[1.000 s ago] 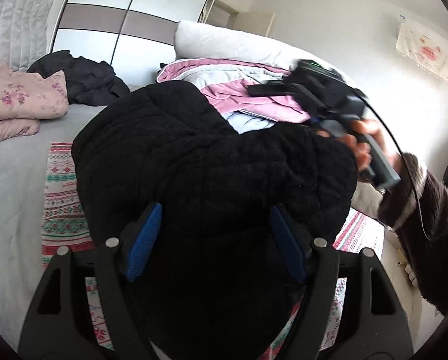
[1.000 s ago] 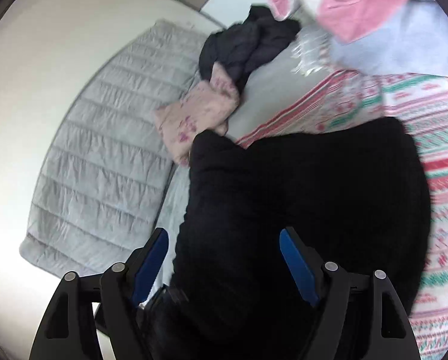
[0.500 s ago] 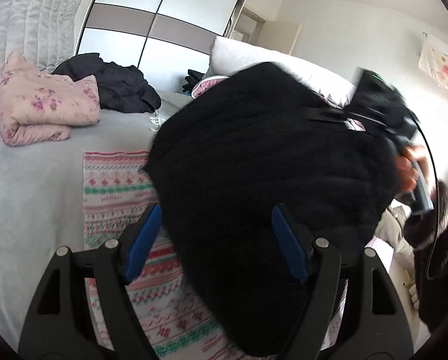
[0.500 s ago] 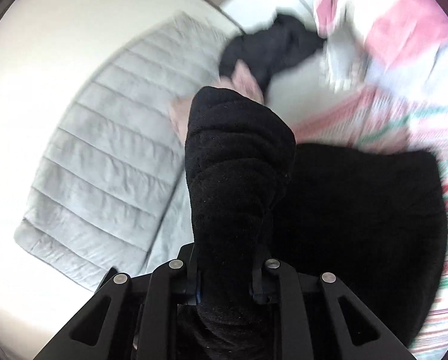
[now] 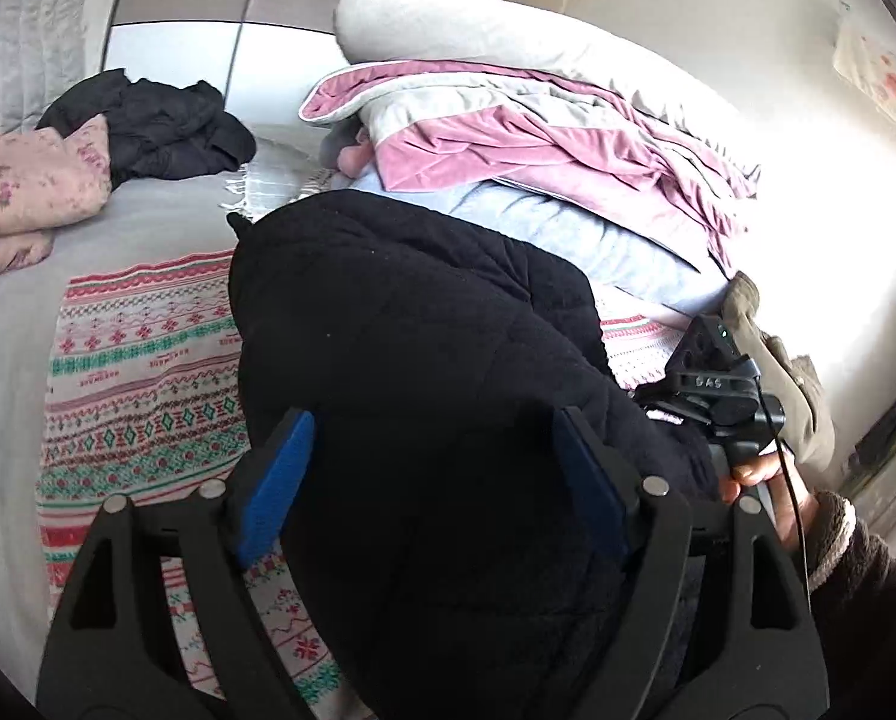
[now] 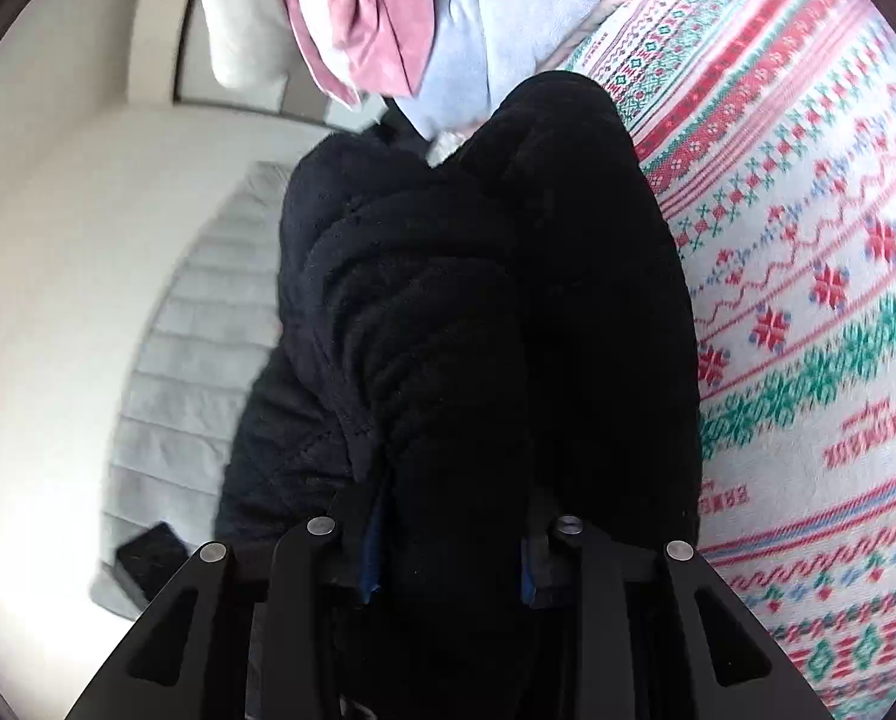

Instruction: Fold large clothes

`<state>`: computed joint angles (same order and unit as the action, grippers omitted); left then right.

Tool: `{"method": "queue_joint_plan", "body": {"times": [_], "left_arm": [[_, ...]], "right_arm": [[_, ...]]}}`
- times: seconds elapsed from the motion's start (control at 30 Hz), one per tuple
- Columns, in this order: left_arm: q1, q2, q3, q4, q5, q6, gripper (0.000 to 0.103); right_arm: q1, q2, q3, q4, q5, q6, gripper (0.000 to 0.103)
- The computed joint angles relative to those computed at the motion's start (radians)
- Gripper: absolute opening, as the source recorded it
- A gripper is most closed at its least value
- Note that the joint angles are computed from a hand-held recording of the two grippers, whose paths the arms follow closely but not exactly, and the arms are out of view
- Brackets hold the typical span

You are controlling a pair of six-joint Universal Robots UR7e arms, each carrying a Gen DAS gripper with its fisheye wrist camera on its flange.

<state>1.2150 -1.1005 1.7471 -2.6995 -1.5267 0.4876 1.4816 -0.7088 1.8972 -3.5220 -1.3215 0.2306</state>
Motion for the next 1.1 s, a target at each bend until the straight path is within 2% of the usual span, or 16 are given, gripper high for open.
{"method": "queue_joint_plan", "body": {"times": [0.1, 0.13, 0.2, 0.3, 0.4, 0.43, 0.5, 0.53, 0.63, 0.77, 0.83, 0.9, 0.97, 1.0, 1.03, 1.1], "left_arm": [[-0.013, -0.004, -0.011, 0.016, 0.036, 0.008, 0.081], [-0.017, -0.005, -0.011, 0.015, 0.049, 0.013, 0.081], [-0.014, -0.004, -0.014, 0.019, 0.053, 0.013, 0.081], [-0.011, -0.009, -0.004, 0.014, 0.049, 0.008, 0.081], [-0.013, -0.014, -0.004, 0.021, 0.047, -0.002, 0.080], [-0.014, -0.017, -0.006, 0.028, 0.038, 0.002, 0.080], [-0.026, -0.022, 0.000, 0.029, 0.039, 0.023, 0.080], [-0.034, -0.024, 0.005, 0.027, 0.047, 0.037, 0.080], [-0.061, -0.025, 0.022, 0.017, 0.077, 0.086, 0.080], [-0.081, -0.017, 0.013, 0.038, 0.074, 0.125, 0.080], [-0.096, -0.004, 0.021, 0.016, 0.103, 0.164, 0.080], [-0.106, 0.010, 0.028, -0.005, 0.131, 0.193, 0.080], [-0.110, 0.013, 0.025, 0.001, 0.133, 0.199, 0.080], [-0.114, 0.011, 0.017, 0.016, 0.139, 0.200, 0.080], [-0.115, 0.012, 0.010, 0.028, 0.141, 0.200, 0.080], [-0.118, 0.015, -0.008, 0.060, 0.146, 0.201, 0.081]], "right_arm": [[0.062, -0.069, 0.032, 0.028, -0.148, 0.004, 0.056], [0.076, -0.094, 0.051, 0.019, -0.167, -0.007, 0.058], [0.091, -0.140, 0.105, 0.000, -0.180, -0.006, 0.072], [0.099, -0.207, 0.196, -0.016, -0.190, -0.004, 0.079], [0.107, -0.229, 0.271, -0.035, -0.246, 0.015, 0.081], [0.088, -0.226, 0.301, -0.051, -0.232, 0.025, 0.081], [0.034, -0.191, 0.361, -0.144, -0.146, 0.060, 0.081], [-0.003, -0.163, 0.392, -0.219, -0.079, 0.087, 0.081], [-0.080, -0.097, 0.460, -0.415, 0.048, 0.142, 0.081], [-0.087, -0.070, 0.516, -0.526, 0.025, 0.134, 0.081], [-0.067, -0.054, 0.493, -0.468, -0.017, 0.126, 0.076], [-0.046, -0.029, 0.429, -0.350, -0.039, 0.105, 0.061], [-0.008, -0.008, 0.347, -0.218, -0.092, 0.069, 0.052], [0.014, -0.001, 0.312, -0.183, -0.143, 0.053, 0.039], [0.025, -0.010, 0.284, -0.134, -0.153, 0.046, 0.027], [0.063, -0.057, 0.278, -0.104, -0.182, 0.032, 0.013]]}}
